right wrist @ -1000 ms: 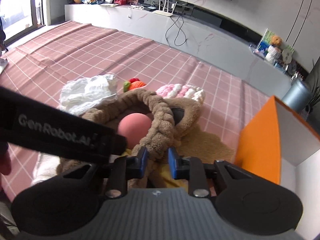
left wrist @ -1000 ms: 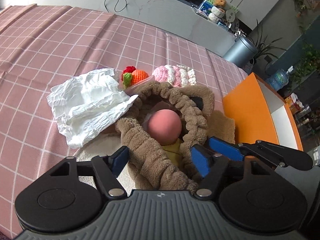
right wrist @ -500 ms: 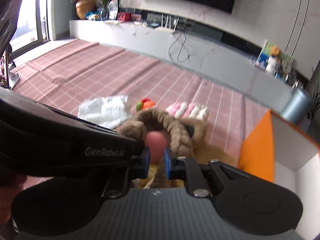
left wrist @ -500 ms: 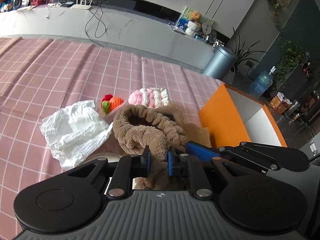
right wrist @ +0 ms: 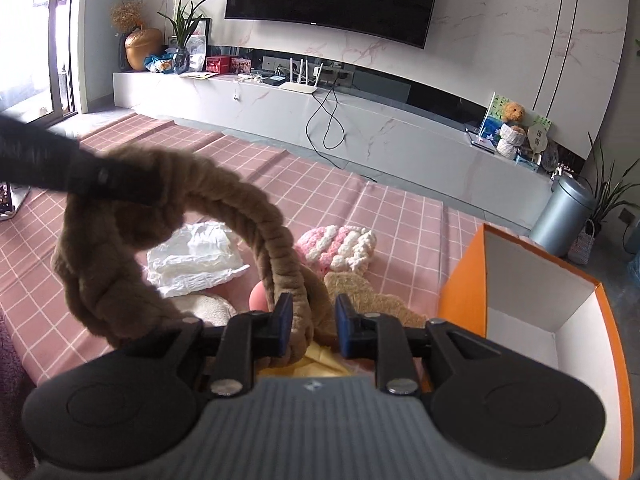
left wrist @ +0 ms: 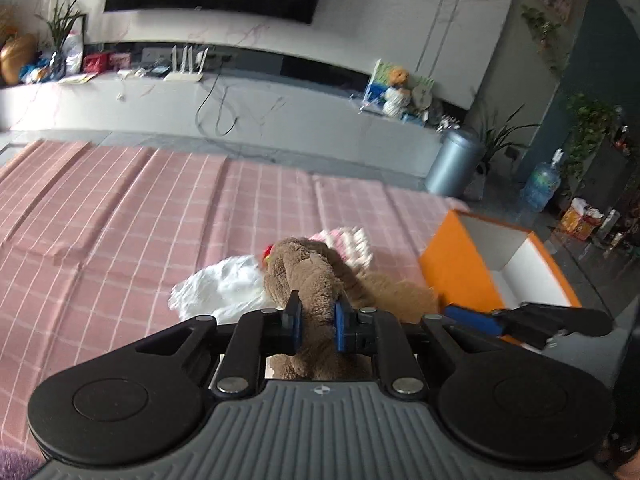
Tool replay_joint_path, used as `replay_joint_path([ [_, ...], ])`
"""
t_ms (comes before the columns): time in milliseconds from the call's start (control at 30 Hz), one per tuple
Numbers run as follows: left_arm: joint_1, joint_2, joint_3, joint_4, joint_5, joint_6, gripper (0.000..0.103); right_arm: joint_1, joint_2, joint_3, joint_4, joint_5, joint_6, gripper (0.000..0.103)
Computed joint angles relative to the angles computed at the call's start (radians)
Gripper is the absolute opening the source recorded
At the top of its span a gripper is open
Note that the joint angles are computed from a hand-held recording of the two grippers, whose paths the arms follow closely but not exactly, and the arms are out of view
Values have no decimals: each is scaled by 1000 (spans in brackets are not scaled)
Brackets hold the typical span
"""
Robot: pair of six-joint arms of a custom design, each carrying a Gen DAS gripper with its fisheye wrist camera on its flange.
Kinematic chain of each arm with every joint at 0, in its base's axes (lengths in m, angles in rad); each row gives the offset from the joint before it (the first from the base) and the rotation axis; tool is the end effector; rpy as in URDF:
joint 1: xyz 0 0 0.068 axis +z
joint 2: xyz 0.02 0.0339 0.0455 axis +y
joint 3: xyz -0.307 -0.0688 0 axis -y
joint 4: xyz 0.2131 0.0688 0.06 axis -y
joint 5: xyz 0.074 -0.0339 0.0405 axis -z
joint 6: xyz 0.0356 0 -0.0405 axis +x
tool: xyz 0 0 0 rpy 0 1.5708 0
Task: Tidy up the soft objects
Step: 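Lift the headband with the left tool while the right tool grasps the bear-shaped sponge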
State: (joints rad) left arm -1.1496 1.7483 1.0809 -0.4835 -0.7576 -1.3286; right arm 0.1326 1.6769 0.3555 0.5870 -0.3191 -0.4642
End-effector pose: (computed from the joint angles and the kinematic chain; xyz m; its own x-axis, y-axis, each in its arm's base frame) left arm 0.1529 -0.2815 0.2397 -0.6220 -0.3367 -0.7069 -0.2309 0.9416 -0.2453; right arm 0.2397 0.0432 0.1548 -0.4344 -0.4868 -0.7578 -0.6160 0.7744 -0.1443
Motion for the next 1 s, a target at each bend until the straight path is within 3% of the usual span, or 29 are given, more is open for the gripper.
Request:
replay_joint_path([
  [300,63,13,-247,327,157,-82,23,24,153,-22,121,104,57,22],
  [433,76,32,-302,476,210,-58,63,29,202,15,111,111,47,22],
  [633,107,45,-338,597,262,-61,85,49,235,35,112,18,58,22],
  [800,142,47,-306,598,304,-37,89,100,258,38,107,-42,16,22],
  [900,166,83,-247,519,339,-22,89,113,276,33,109,-52,0,22],
  [1000,178,124,-200,443,359,-27,81,110,278,23,121,-29,-21,22],
])
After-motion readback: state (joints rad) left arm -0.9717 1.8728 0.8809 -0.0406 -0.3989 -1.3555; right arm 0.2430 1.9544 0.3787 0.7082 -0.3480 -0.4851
